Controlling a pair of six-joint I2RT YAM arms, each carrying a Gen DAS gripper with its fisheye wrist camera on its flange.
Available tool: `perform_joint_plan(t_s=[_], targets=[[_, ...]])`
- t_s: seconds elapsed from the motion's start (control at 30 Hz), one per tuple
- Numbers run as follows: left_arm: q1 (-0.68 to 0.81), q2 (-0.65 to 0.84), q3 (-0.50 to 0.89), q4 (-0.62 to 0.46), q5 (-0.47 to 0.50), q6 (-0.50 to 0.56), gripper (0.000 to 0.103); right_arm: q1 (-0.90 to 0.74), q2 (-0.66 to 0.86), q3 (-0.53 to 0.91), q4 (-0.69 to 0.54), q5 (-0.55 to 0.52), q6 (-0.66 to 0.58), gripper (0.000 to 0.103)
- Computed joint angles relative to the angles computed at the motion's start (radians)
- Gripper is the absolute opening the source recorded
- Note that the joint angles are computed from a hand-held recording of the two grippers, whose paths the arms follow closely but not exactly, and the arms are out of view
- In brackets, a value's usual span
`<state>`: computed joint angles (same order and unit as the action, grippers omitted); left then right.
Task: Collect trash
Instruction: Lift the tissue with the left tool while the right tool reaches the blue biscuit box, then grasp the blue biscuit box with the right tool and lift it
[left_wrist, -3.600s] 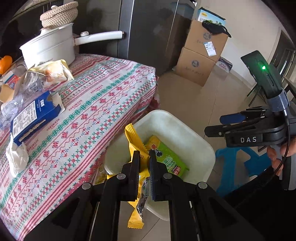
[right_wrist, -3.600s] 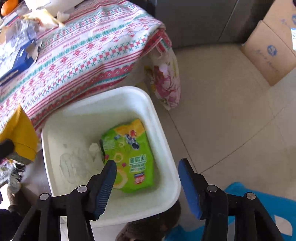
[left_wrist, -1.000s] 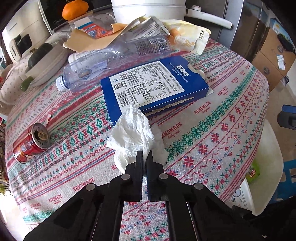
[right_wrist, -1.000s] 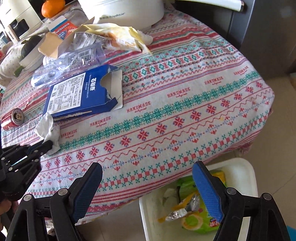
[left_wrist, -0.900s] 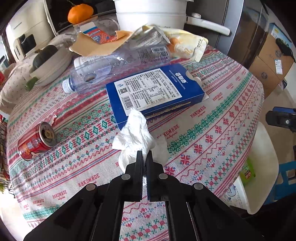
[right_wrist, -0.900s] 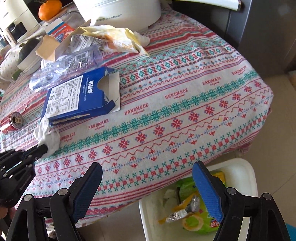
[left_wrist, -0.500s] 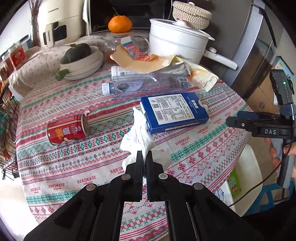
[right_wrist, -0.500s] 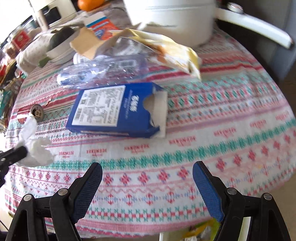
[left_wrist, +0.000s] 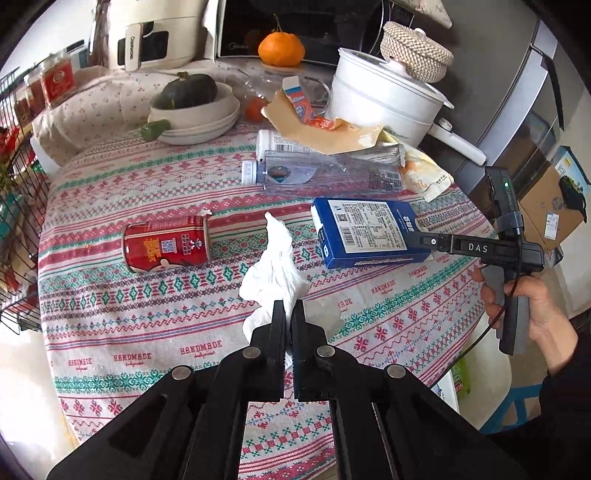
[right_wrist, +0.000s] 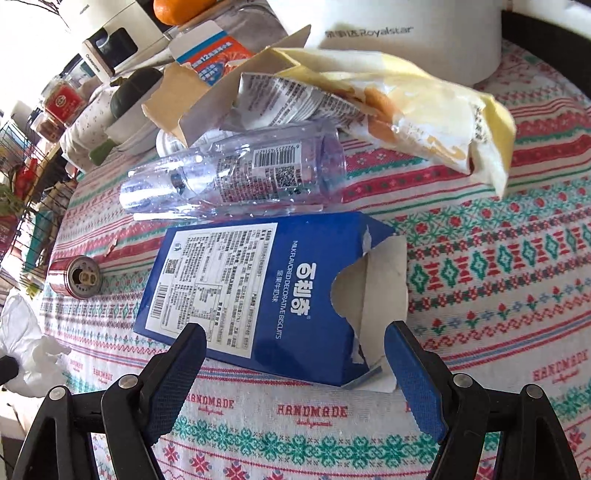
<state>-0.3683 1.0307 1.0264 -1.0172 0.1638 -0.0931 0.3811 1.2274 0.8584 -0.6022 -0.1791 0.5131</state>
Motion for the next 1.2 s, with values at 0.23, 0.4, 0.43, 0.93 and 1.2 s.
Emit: perform_joint_plan(t_s=[0.23, 0.4, 0.43, 0.93, 1.2], targets=[[0.058, 0.000, -0.003, -0.003, 0.013, 0.017, 0.002, 0.102, -0.004, -0.013, -0.015, -0.076, 0.032, 0.078], [0.090, -0.008, -0.009, -0.019, 0.027, 0.038, 0.002, 0.236, -0.057, -0.003, -0.079, -0.100, 0.083, 0.078], [0.096, -0.009, -0.009, -0.023, 0.030, 0.044, 0.002, 0.270, -0.064, 0.009, -0.095, -0.104, 0.090, 0.078], [0.060, -0.014, -0.018, -0.038, 0.020, 0.045, 0.002, 0.501, 0.008, 0.177, -0.316, 0.381, -0.139, 0.096], [0.047, 0.011, -0.027, -0.028, 0.004, 0.039, 0.002, 0.406, 0.162, 0.200, -0.208, 0.308, -0.263, 0.098]])
